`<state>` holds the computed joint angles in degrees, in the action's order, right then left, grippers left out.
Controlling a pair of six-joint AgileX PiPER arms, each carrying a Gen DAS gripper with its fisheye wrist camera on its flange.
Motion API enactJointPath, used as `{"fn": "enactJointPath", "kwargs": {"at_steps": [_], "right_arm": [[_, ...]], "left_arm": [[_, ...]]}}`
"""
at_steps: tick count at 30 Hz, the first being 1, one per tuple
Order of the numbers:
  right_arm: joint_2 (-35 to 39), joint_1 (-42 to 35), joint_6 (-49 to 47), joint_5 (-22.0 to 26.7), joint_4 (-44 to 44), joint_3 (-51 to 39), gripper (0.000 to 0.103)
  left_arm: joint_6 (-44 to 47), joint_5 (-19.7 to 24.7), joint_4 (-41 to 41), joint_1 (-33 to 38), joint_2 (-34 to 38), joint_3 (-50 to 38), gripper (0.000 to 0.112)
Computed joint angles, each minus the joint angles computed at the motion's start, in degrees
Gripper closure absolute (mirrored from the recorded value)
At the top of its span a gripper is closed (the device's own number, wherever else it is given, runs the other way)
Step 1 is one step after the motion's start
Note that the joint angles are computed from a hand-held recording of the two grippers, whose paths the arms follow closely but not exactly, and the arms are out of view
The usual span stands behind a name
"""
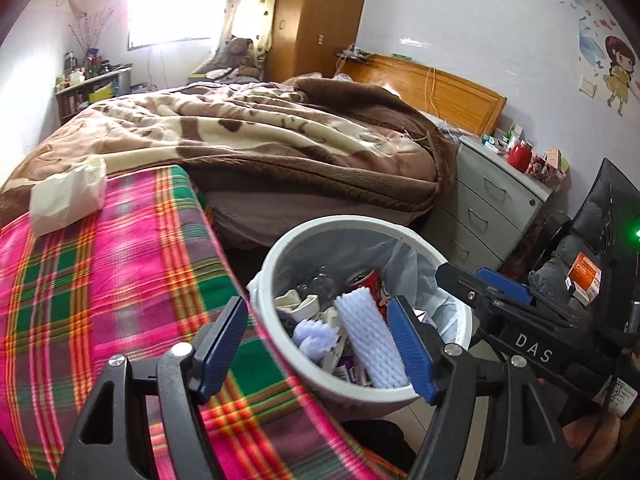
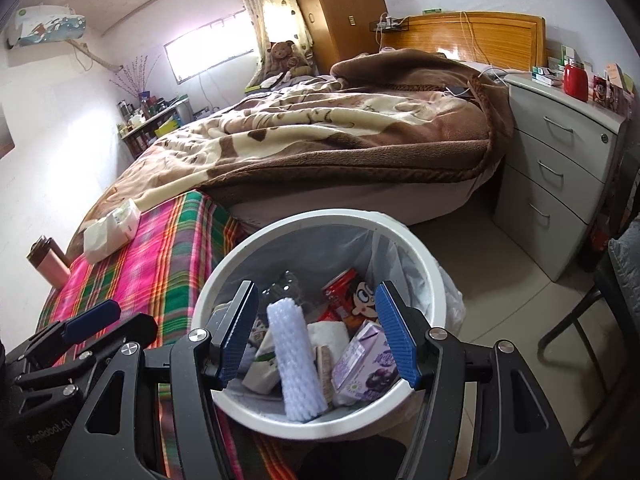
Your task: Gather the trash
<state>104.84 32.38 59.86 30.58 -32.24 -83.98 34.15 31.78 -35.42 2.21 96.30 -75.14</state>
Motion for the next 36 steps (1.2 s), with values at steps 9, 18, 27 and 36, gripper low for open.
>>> {"fn": "enactJointPath", "kwargs": {"at_steps": [9, 18, 27, 36], "right_arm": [[-1.5, 4.9, 8.8, -0.2, -10.1, 2.7, 0.041], [-2.2, 10.2, 19.6, 0.4, -21.2, 5.5, 0.041], [-2.5, 14.7, 29.2, 3.5, -30.9, 7.7, 0.039], [-2.6, 17.3, 34.2, 6.7, -35.7, 9.0, 0.039]], "left_arm": [[6.6, -5.8, -4.4, 4.5, -7.9, 9.8, 0.034], [11.0, -10.0, -8.3, 9.6, -13.9, 18.0, 0.031], [11.4, -17.1, -6.3, 10.7, -18.5, 24.7, 0.031], [19.8, -18.1, -14.6, 11.8, -20.0, 27.9, 0.031]]}}
